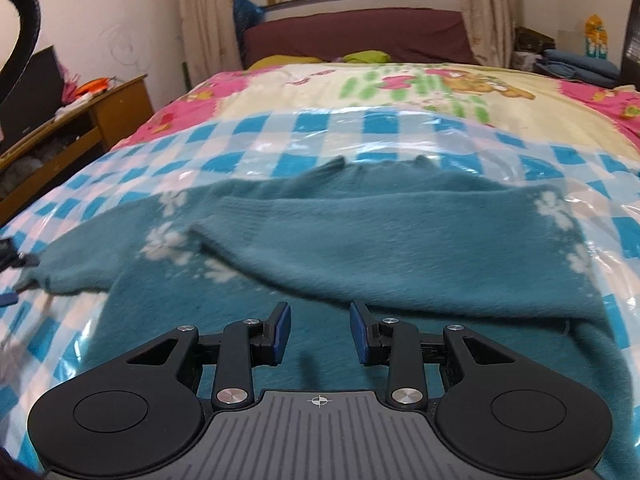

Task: Fold small clothes
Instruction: 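Move the left gripper to the other sleeve cuff and grasp it, then fold the held sleeve across the sweater body and open the left gripper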

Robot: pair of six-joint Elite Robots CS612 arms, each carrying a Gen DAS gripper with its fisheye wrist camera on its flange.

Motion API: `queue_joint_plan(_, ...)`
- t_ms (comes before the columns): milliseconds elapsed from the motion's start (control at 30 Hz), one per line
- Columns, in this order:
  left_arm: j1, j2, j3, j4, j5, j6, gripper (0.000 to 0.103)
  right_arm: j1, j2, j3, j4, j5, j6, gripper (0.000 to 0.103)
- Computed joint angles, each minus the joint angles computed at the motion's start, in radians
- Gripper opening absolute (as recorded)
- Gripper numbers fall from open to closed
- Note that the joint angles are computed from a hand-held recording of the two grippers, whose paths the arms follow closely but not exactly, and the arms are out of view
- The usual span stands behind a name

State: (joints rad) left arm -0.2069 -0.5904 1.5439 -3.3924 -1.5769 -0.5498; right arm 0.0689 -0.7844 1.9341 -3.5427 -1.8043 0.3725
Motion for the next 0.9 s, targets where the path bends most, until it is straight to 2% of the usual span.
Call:
queue_joint_plan(100,0.009,0.018,-0.032,0.016,-0.024,-0.082,0.078,0.004,0.004,-0.007,0.012,0.013,0.004,0.032)
queue_joint_plan(167,0.009,0.028,-0.052,0.037,-0.019,-0.11,0.062,0.006,0.006,-0.009,0.016,0.019,0.013,0.033)
queue_joint_plan(267,0.003,0.039,-0.087,0.096,0.007,-0.102,0.04,0.007,0.006,-0.005,0.015,0.023,0.025,0.032)
queue_joint_plan(367,0.001,0.04,-0.101,0.106,-0.006,-0.077,0.023,0.005,0.002,0.007,-0.002,0.032,0.036,0.032)
queue_joint_plan(433,-0.008,0.03,-0.092,0.088,0.016,-0.034,0.02,0.002,-0.001,0.017,-0.017,0.038,0.049,0.032)
queue_joint_plan(500,-0.015,0.02,-0.085,0.058,0.007,0.003,0.018,-0.002,-0.003,0.027,-0.034,0.042,0.066,0.032)
queue_joint_plan(733,-0.052,-0.029,-0.05,-0.056,-0.139,0.123,0.016,-0.017,-0.005,0.069,-0.098,0.065,0.135,0.032)
queue_joint_plan(900,-0.107,-0.064,-0.03,-0.101,-0.267,0.224,0.016,-0.033,-0.007,0.12,-0.18,0.069,0.196,0.032)
